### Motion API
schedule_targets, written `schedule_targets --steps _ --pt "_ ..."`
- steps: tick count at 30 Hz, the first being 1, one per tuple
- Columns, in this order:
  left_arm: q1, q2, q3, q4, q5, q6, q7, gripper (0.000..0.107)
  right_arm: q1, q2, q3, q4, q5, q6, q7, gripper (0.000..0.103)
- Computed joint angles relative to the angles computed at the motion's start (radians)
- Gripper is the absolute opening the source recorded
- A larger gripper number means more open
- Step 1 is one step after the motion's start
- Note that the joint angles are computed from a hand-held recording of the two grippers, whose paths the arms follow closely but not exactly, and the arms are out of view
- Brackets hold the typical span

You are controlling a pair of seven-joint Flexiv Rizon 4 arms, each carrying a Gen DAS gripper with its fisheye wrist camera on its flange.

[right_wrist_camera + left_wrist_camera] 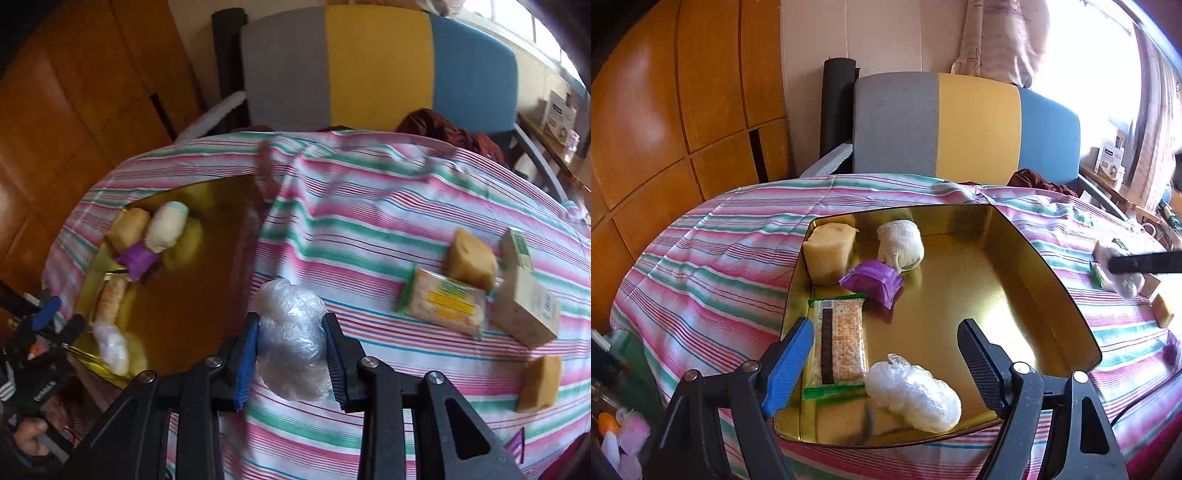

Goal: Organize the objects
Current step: 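Carry the clear plastic bag into the gold tray and open the right gripper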

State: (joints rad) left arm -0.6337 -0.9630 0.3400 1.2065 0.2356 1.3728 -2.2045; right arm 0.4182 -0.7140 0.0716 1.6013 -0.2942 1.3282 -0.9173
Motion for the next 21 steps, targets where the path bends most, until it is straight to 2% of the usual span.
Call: schedule_targets --steps 3,8,14,17,21 --pt "0.009 0.011 -0.001 0.021 -0.001 0.005 -0.004 0.081 -0.024 -0.067 0.109 -0.125 0.033 -0.036 -0.079 0.034" --pt "0.014 0.035 0.025 0.069 0.002 0.021 -0.020 0.081 0.007 -0.212 0.179 -0.359 0.102 -0.168 -0.150 0.034" --pt "0.023 0.047 0.048 0.113 -0.011 0.027 -0.071 0.081 0.075 -0.374 0.164 -0.635 0.175 -0.340 -0.139 0.036" --pt "0.032 0.050 0.045 0.128 -0.012 0.040 -0.073 0.081 0.087 -0.435 0.176 -0.746 0.223 -0.416 -0.158 0.043" --pt "0.031 0.048 0.048 0.135 -0.020 0.047 -0.071 0.081 0.093 -0.449 0.191 -0.771 0.293 -0.402 -0.227 0.046"
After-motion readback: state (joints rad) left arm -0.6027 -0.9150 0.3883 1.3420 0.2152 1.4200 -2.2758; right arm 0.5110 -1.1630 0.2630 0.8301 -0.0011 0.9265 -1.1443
